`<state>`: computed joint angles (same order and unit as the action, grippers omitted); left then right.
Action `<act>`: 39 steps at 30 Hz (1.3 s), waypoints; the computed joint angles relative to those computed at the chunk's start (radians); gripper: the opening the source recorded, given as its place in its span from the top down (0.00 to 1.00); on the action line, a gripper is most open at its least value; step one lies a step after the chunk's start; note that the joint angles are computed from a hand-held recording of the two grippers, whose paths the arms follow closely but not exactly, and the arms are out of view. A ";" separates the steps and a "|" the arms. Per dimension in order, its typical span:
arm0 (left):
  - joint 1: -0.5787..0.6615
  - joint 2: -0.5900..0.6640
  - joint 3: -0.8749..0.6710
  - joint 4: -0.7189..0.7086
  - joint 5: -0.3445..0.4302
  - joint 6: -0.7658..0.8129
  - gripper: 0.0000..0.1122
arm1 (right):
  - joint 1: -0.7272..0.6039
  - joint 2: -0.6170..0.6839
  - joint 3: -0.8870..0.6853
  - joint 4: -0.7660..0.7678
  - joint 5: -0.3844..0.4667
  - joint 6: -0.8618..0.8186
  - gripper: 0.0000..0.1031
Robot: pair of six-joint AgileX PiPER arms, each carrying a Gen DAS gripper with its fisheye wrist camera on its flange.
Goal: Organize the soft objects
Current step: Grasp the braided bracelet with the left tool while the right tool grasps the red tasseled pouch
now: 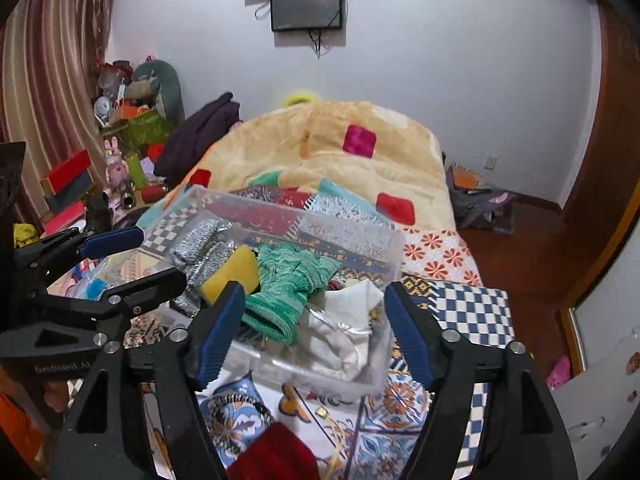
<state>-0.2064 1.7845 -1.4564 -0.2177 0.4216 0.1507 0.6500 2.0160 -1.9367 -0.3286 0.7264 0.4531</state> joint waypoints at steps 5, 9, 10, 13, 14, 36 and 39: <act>-0.017 -0.054 0.079 -0.026 -0.021 0.037 0.25 | 0.014 -0.090 0.140 -0.054 -0.055 0.059 0.25; -0.044 -0.068 0.132 -0.012 -0.021 0.035 0.25 | 0.034 -0.113 0.206 -0.079 -0.060 0.090 0.25; -0.046 -0.065 0.138 -0.024 -0.016 0.048 0.25 | 0.037 -0.116 0.224 -0.080 -0.060 0.094 0.25; -0.064 -0.047 0.154 -0.008 -0.006 0.043 0.25 | 0.043 -0.118 0.276 -0.063 -0.055 0.087 0.25; -0.075 -0.034 0.155 0.026 -0.002 0.017 0.25 | 0.047 -0.115 0.290 -0.065 -0.050 0.090 0.25; -0.139 0.094 0.137 0.266 0.031 -0.159 0.71 | 0.001 -0.087 0.435 0.199 -0.094 -0.100 0.72; -0.121 0.071 0.170 0.268 0.010 -0.142 0.87 | -0.002 -0.099 0.456 0.180 -0.110 -0.073 0.81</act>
